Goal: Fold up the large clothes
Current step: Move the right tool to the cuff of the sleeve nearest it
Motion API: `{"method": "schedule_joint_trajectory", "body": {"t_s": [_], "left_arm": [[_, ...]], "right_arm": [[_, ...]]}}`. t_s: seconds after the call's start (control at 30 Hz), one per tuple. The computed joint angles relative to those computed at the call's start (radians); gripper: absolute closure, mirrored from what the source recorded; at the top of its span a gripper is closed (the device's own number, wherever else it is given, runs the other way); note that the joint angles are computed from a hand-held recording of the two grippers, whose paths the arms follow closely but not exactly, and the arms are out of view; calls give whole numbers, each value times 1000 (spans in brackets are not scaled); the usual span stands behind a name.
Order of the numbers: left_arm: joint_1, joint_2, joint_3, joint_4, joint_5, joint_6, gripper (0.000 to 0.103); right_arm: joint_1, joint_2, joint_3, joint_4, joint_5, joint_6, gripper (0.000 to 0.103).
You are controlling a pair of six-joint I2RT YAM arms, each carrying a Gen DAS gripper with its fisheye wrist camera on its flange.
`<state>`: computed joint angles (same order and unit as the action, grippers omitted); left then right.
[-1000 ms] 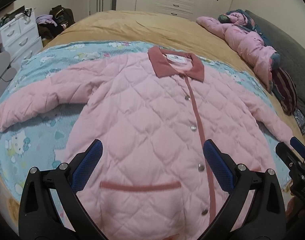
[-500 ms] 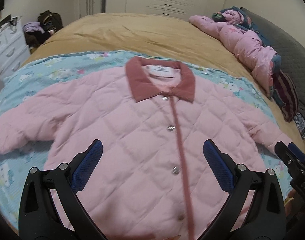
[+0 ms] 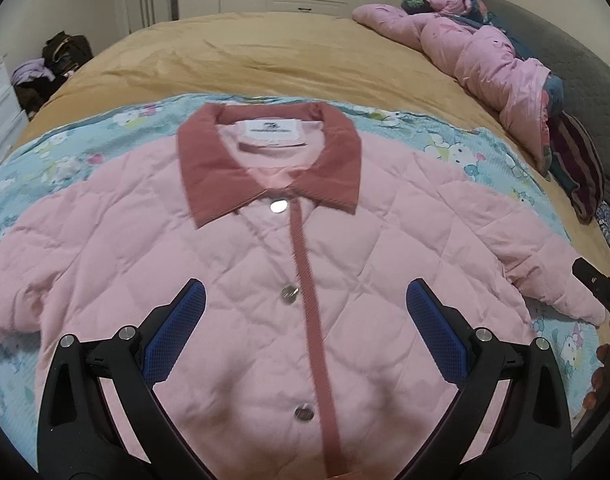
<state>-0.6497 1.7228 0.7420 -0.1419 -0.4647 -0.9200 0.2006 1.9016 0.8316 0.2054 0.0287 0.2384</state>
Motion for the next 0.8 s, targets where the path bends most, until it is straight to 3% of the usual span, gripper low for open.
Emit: {"method": "schedule_joint_trajectory", "body": {"t_s": [0.33, 0.8], "left_arm": [[54, 168, 132, 61, 28, 97, 9], [76, 269, 257, -2, -4, 108, 9]], "right_arm": [[-253, 176, 97, -7, -49, 151, 4], [-478, 407, 314, -49, -133, 244, 4]]}}
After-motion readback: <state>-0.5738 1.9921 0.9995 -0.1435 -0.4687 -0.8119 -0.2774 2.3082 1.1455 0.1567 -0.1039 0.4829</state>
